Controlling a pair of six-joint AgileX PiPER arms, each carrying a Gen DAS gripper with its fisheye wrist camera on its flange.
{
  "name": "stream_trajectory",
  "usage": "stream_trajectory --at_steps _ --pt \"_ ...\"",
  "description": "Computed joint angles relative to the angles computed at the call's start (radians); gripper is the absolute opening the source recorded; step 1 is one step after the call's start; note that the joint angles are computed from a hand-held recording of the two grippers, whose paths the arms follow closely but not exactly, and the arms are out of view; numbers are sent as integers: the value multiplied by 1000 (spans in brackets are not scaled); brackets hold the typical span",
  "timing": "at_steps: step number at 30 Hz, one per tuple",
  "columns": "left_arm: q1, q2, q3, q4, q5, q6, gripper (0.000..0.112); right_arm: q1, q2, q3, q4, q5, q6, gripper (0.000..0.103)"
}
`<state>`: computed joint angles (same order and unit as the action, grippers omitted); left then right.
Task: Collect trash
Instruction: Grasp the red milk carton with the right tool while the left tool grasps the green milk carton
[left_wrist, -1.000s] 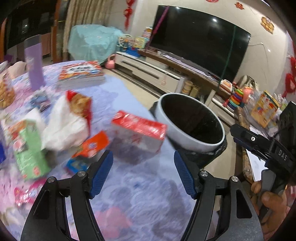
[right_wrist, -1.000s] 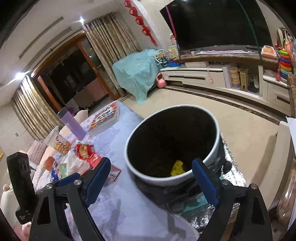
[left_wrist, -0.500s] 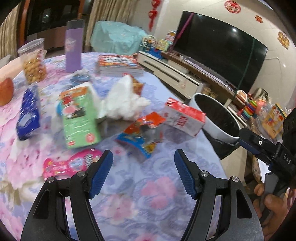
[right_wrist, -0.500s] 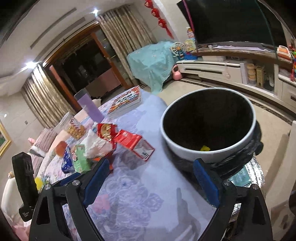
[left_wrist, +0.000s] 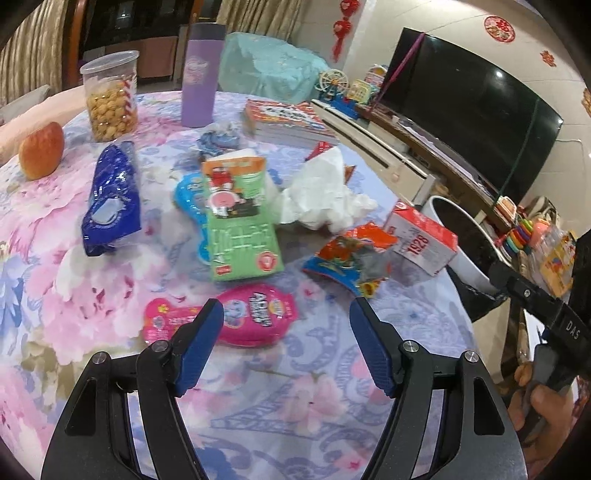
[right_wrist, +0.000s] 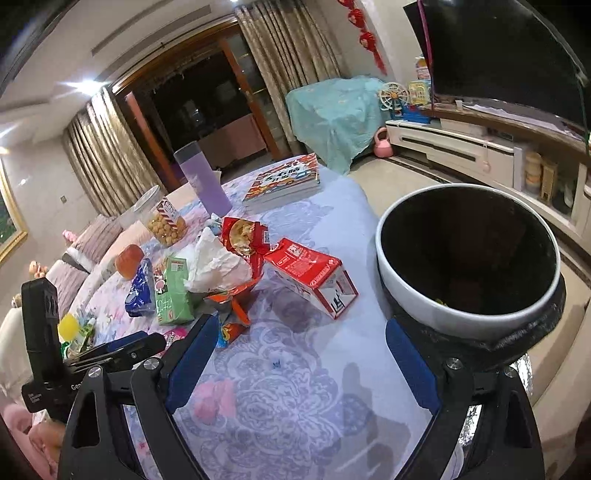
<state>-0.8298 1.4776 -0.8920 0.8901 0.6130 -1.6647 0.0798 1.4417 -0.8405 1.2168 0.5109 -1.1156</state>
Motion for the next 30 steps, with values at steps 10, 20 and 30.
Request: stream_trajectory --at_steps 10,20,30 --pt "110 15 -17 -103 -40 134 73 49 100 -113 -79 -18 1 93" --pt "206 76 -81 -195 -89 250 73 102 235 -263 -255 -66 90 91" --pt "234 131 -96 -193 -117 257 51 145 327 -340 -422 -49 258 54"
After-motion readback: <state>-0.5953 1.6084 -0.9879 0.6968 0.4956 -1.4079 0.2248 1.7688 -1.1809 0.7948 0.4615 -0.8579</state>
